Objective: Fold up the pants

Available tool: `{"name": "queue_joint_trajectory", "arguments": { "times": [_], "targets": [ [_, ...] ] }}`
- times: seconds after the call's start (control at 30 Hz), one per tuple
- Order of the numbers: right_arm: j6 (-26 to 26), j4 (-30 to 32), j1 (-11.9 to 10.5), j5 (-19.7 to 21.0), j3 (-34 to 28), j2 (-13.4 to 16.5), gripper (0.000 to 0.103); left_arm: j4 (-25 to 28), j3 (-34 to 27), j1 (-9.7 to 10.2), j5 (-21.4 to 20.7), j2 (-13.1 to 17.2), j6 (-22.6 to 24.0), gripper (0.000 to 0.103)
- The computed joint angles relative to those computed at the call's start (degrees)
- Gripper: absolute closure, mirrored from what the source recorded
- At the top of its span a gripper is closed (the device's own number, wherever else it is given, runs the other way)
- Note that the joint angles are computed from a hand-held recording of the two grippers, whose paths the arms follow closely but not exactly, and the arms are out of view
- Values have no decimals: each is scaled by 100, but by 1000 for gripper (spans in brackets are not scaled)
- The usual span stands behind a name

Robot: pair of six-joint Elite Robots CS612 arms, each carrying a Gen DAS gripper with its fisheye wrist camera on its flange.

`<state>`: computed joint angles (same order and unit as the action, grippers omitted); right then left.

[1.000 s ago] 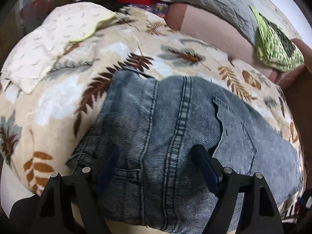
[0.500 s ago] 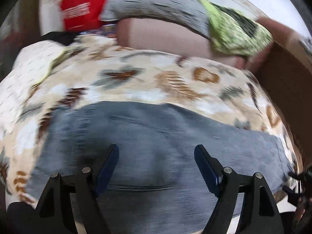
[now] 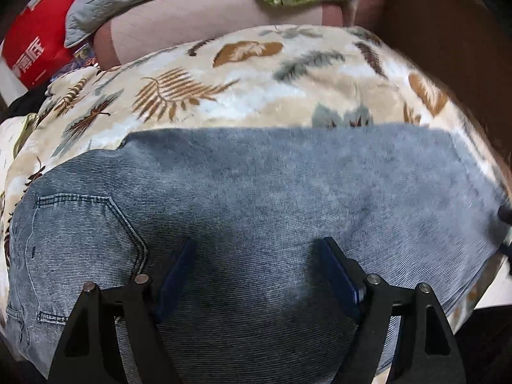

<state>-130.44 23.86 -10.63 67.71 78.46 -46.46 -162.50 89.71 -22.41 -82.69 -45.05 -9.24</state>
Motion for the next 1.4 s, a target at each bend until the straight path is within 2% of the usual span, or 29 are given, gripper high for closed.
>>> {"name": "queue_joint_trajectory", "arguments": {
  "times": [0.03,0.1,0.17,0.23,0.3,0.4,0.47,0.5,0.57,0.63,0.7,0.73,0.8,0.83,0.9,1.0,1.07,1.13,1.17,1.23,1.27,1.3,1.4],
  "targets": [
    [-74,4,30,127,-4,-30,64,-97,29,11,-42,-5,11,22],
    [-194,-2,59,236,3,-74,64,-46,18,43,-135,-47,-67,22],
    [-373,240,89,337,-135,1,64,-247,67,71,-313,-93,-174,22],
    [-340,478,82,314,-236,104,61,-358,61,51,-348,-93,-181,22],
    [-66,223,37,167,-72,55,57,-231,-2,3,-218,-64,-85,22],
    [168,-14,-5,16,49,15,51,361,-202,-67,11,97,108,22],
    [107,32,-8,-28,-14,56,49,176,-145,-112,188,92,173,22],
    [67,31,-15,-66,-25,62,50,235,-154,-105,150,70,152,22],
    [-19,-38,-15,-27,13,18,69,246,-157,-69,-4,19,56,22],
    [-73,-19,-8,-9,-4,8,71,-24,-91,-52,-100,-23,21,22],
    [-282,35,52,187,-39,-27,72,-159,-45,-76,-59,-42,-28,22],
    [-389,59,78,266,-57,-41,72,-87,-60,-84,-104,-36,12,22],
    [-550,129,118,397,-111,-45,72,290,-160,-159,93,66,325,21],
    [-619,187,128,443,-149,-29,72,241,-155,-202,278,96,390,19],
    [-712,283,144,513,-212,6,72,241,-145,-219,356,85,387,17],
    [-764,402,157,562,-279,60,72,459,-205,-151,84,50,255,19],
    [-808,433,163,583,-294,64,72,299,-141,-89,-144,-22,60,21],
    [-875,503,165,603,-330,78,72,-102,-10,-97,-97,-84,77,21],
    [-913,542,165,609,-354,92,72,-72,-7,-130,9,-102,129,21],
    [-939,595,173,634,-391,106,72,478,-161,-186,66,65,516,21],
    [-962,589,185,663,-392,90,72,519,-190,-196,135,78,518,16],
    [-996,577,203,695,-397,71,72,319,-133,-210,229,86,523,15],
    [-1289,529,360,985,-465,-57,73,446,-182,-83,-247,68,291,17]
  ]
}}
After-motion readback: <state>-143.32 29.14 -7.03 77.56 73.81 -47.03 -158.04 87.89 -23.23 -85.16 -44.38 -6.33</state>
